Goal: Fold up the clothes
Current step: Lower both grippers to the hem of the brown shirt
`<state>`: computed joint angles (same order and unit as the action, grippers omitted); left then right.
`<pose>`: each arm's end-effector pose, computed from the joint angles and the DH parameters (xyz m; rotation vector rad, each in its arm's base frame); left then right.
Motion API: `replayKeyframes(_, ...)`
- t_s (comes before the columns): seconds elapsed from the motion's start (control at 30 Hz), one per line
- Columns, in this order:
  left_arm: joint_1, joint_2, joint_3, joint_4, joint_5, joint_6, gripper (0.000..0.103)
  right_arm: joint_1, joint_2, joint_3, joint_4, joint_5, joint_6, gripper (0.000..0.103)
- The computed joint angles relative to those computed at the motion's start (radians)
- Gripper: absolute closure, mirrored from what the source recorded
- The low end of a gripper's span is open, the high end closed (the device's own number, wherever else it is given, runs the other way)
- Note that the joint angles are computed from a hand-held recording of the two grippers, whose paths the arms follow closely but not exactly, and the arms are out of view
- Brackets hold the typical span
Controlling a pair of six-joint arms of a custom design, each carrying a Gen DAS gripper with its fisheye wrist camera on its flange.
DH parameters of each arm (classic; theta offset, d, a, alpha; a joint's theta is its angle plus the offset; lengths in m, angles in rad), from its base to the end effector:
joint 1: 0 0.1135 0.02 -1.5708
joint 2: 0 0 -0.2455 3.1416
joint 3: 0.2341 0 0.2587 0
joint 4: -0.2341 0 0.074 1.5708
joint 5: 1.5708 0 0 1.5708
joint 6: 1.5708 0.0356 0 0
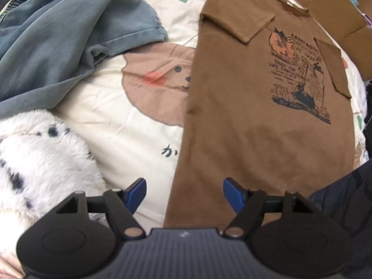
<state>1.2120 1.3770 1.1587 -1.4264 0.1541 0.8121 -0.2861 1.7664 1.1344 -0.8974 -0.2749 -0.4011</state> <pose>0.0835 0.2072 0.2496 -0.6127 2.9799 -0.2199 0.3008 -0.0784 0.1459 -0.1802 2.9825 0.3683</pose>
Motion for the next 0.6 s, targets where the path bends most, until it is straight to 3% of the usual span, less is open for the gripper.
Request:
replayKeyframes(0.13, 0.004, -0.004, -0.001, -0.002, -0.014, -0.003, 0.028, -0.015, 0.029, -0.036, 0.053, 0.002, -0.022, 0.047)
replayKeyframes(0.37, -0.002, 0.001, 0.010, -0.011, -0.037, -0.028, 0.028, -0.040, 0.100, -0.059, 0.099, 0.032, -0.043, 0.058)
replayKeyframes(0.6, -0.015, -0.001, 0.015, -0.037, -0.022, -0.055, 0.028, -0.063, 0.127, -0.037, 0.053, 0.008, -0.205, 0.078)
